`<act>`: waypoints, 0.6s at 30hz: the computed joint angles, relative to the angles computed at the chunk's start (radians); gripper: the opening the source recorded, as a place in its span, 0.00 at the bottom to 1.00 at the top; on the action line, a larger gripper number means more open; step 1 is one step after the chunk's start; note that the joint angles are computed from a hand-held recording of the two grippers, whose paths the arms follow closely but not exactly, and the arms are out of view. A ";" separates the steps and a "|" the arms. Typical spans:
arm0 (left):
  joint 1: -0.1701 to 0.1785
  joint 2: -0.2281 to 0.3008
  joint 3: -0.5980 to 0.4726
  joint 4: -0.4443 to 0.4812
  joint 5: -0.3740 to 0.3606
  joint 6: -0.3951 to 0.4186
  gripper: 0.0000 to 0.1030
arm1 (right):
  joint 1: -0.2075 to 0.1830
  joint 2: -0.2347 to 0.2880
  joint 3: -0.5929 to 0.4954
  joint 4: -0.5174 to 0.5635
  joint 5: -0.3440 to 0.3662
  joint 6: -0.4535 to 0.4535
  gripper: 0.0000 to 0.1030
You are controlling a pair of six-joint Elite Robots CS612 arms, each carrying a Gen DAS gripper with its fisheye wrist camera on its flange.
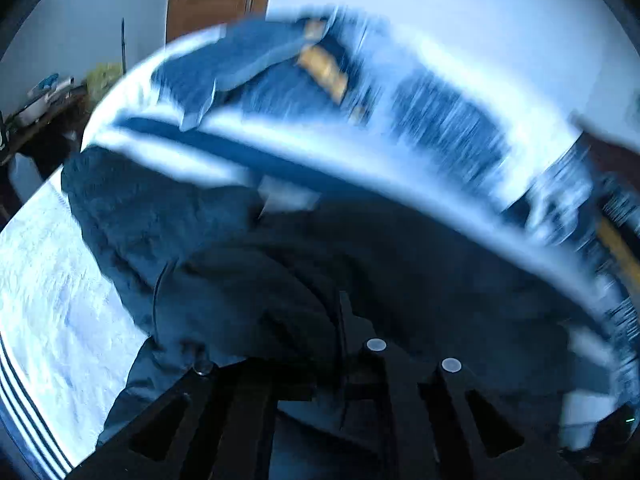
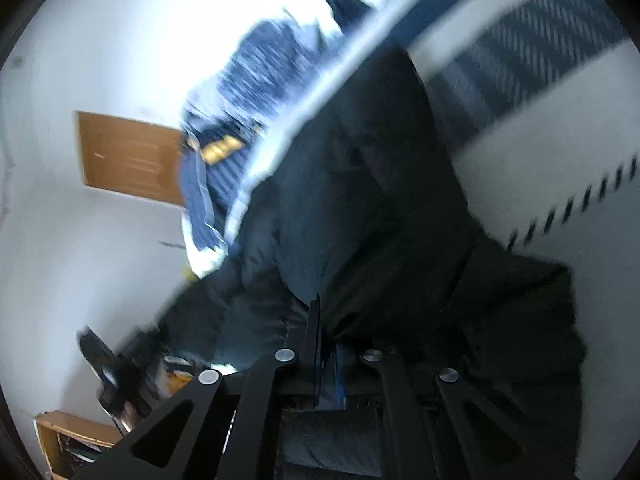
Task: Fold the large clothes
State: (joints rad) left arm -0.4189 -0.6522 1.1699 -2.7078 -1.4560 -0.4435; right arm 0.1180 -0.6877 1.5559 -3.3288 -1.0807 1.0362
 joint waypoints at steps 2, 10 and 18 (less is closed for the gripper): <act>0.020 0.019 -0.025 0.119 -0.072 -0.025 0.11 | -0.010 0.028 -0.011 -0.022 0.045 0.079 0.13; 0.029 -0.014 0.089 -0.068 -0.061 -0.105 0.46 | -0.021 0.006 0.036 -0.133 -0.081 0.121 0.70; 0.022 0.026 -0.004 -0.195 -0.128 -0.022 0.08 | -0.018 -0.010 0.053 -0.087 -0.166 0.134 0.05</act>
State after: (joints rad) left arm -0.3974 -0.6259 1.1662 -2.9028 -1.5837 -0.4651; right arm 0.1002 -0.6972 1.6090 -3.4157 -1.2462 1.1706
